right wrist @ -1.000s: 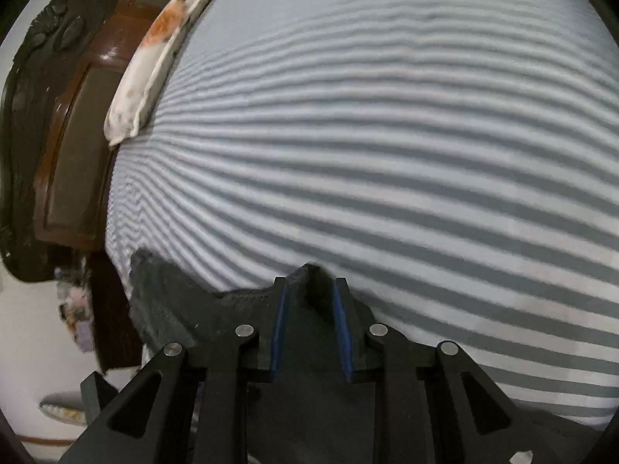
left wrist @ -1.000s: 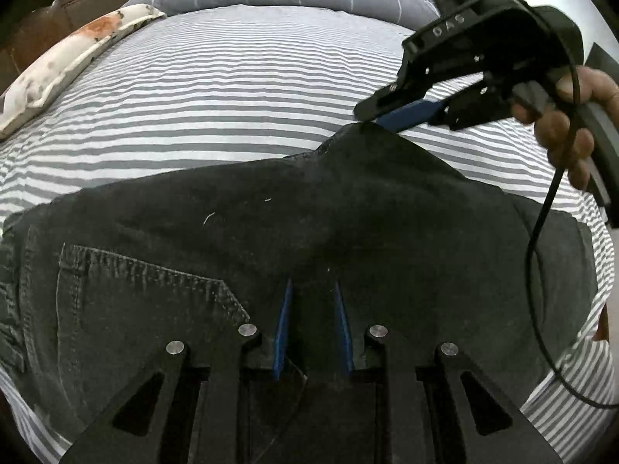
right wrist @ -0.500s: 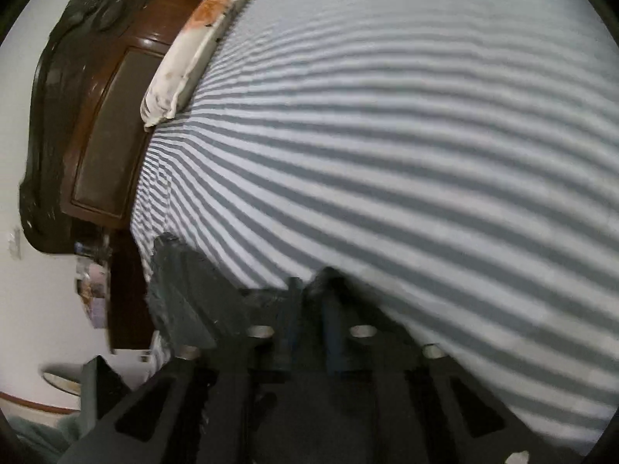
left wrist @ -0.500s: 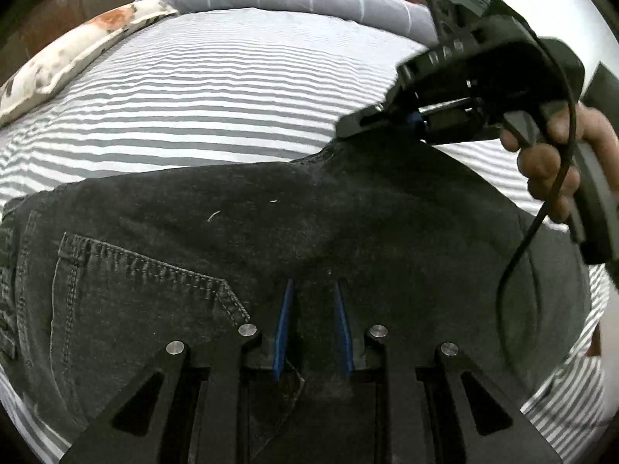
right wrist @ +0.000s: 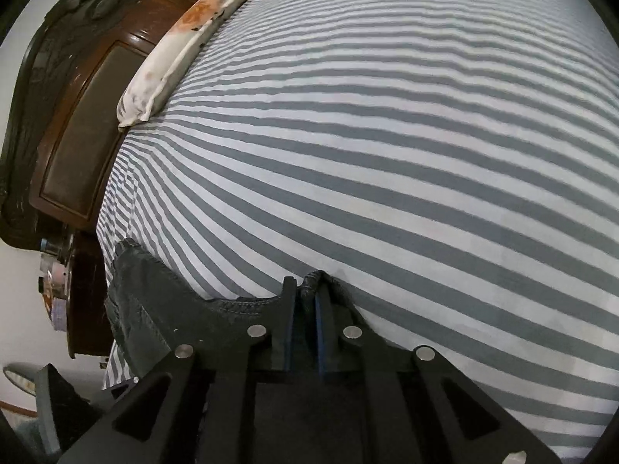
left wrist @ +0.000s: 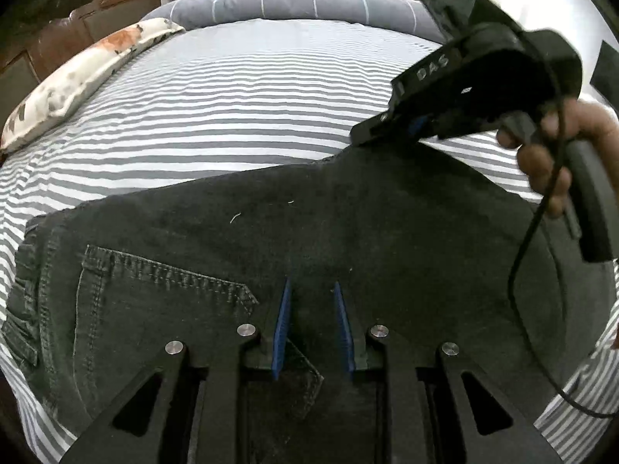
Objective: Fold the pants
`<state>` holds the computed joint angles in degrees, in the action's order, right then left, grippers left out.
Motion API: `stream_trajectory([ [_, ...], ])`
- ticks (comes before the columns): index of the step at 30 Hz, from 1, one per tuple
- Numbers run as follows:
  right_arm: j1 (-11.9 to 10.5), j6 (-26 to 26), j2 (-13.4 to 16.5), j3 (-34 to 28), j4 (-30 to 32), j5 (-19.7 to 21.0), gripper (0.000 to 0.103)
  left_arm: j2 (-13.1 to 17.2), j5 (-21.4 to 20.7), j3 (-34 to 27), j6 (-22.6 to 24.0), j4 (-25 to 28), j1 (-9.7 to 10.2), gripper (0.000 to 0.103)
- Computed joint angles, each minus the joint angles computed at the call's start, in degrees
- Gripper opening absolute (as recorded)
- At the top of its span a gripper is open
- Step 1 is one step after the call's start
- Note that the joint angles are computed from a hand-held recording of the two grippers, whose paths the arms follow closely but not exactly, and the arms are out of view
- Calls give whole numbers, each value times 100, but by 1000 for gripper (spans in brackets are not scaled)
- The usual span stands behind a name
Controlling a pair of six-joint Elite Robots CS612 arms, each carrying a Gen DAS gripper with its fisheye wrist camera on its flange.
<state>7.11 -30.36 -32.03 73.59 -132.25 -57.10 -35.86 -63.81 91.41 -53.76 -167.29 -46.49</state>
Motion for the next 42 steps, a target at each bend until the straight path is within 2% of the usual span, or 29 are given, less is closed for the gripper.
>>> stream_trajectory([
  [1,-4,79,-75,116,-344,-189,23,5,29,-5,16,31,-9,24],
  [2,-1,235,-124,246,-787,-366,25,1,49,-1,14,46,-19,24],
  [3,-30,325,-161,314,-990,-368,25,14,56,-21,16,60,-19,24],
  [6,-166,341,-327,523,-1070,61,25,22,76,-64,-25,103,-38,25],
  [8,-205,84,-439,670,-877,228,24,26,68,-75,-50,96,-35,25],
  [12,-172,-134,-451,795,-532,62,19,26,48,-73,-90,41,-25,25],
  [16,-90,383,-321,848,-1162,-517,9,33,72,-67,-17,37,-8,25],
  [20,-142,808,-268,775,-1226,-403,9,46,153,-95,66,79,-29,26],
  [21,-160,885,-298,819,-1298,-412,16,52,170,-107,87,91,-34,26],
  [23,-256,1018,-435,1048,-1556,-289,16,60,211,-121,102,107,-47,26],
  [27,-647,1369,-848,1744,-2102,140,20,71,303,-153,87,173,-80,27],
  [30,-1073,1807,-1121,2350,-2721,330,23,71,356,-164,90,216,-102,29],
  [33,-1570,2125,-1335,2859,-3134,330,23,65,388,-198,137,315,-137,37],
  [34,-1778,2276,-1411,3045,-3279,318,23,64,377,-206,164,332,-154,44],
  [35,-1947,2391,-1459,3176,-3391,305,23,55,371,-219,227,371,-182,52],
  [37,-2340,2616,-1532,3428,-3646,345,24,47,405,-255,317,474,-231,60],
  [40,-2815,3000,-1559,3739,-4004,347,24,30,461,-354,391,868,-321,62],
  [42,-3043,3137,-1529,3850,-4096,298,24,27,300,-371,347,912,-360,63],
])
